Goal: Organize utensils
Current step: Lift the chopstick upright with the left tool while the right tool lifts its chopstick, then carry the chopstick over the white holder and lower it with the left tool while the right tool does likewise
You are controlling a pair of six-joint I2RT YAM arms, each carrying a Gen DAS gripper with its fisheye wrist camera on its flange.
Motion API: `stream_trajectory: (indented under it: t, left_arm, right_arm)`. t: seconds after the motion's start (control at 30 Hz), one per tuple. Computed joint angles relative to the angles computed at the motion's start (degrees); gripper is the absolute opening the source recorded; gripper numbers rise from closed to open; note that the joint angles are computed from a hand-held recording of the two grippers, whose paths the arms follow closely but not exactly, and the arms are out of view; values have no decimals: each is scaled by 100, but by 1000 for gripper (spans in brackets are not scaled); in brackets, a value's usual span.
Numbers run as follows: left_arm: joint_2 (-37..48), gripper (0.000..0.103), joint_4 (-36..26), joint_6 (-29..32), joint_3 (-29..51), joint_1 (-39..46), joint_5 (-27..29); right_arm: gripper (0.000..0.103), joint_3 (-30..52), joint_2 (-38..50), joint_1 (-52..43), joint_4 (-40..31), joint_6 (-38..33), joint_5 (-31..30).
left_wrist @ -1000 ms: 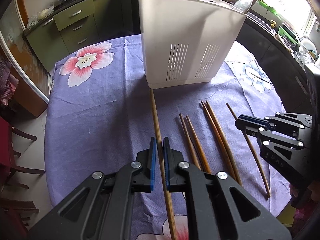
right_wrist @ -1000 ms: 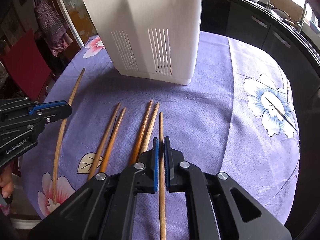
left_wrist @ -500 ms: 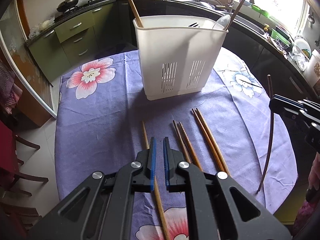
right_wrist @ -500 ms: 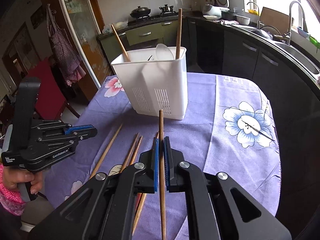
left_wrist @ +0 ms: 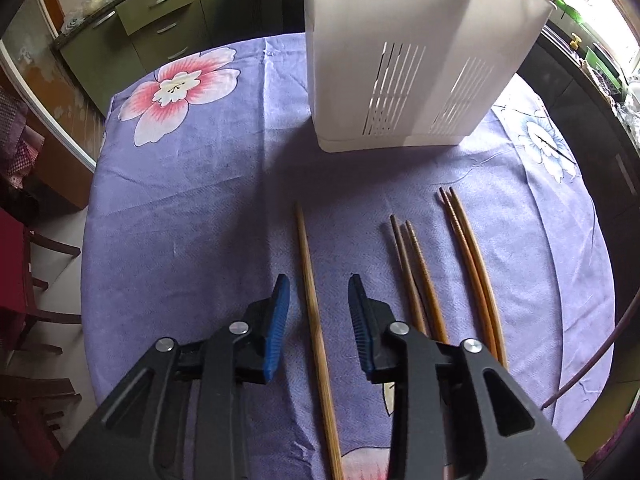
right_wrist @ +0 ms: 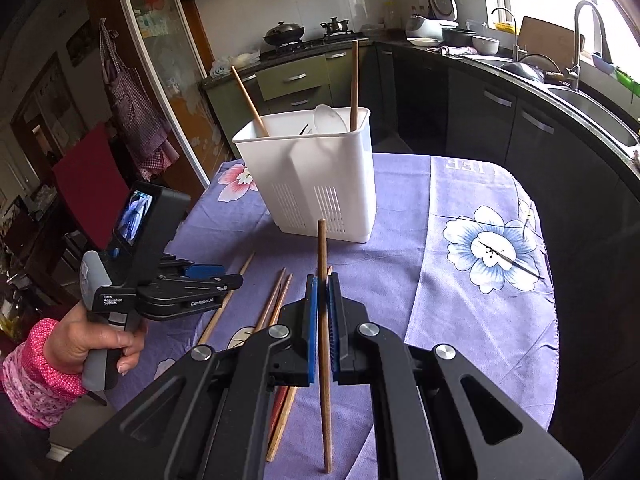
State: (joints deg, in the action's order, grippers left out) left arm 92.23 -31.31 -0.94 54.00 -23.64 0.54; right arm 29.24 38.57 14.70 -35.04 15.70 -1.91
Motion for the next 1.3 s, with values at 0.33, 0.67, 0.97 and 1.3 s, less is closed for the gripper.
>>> stream_trajectory:
  t: [0.33, 0.67, 0.97, 1.3]
  left_arm:
    - [476, 20, 87, -24, 196, 13, -97]
    - [-130, 6, 98, 85, -92, -27, -132]
    - [-2259, 6, -376, 278, -587, -183, -79]
    - [-3687, 5, -888, 425, -800, -247, 46]
  right_arm:
    - [6, 4, 47, -208, -1, -84, -176]
    - [6, -15, -78, -314, -75, -124, -258]
    - [6, -12, -644, -267, -457, -61, -172]
    - [6, 137, -1461, 331, -1139, 269, 316]
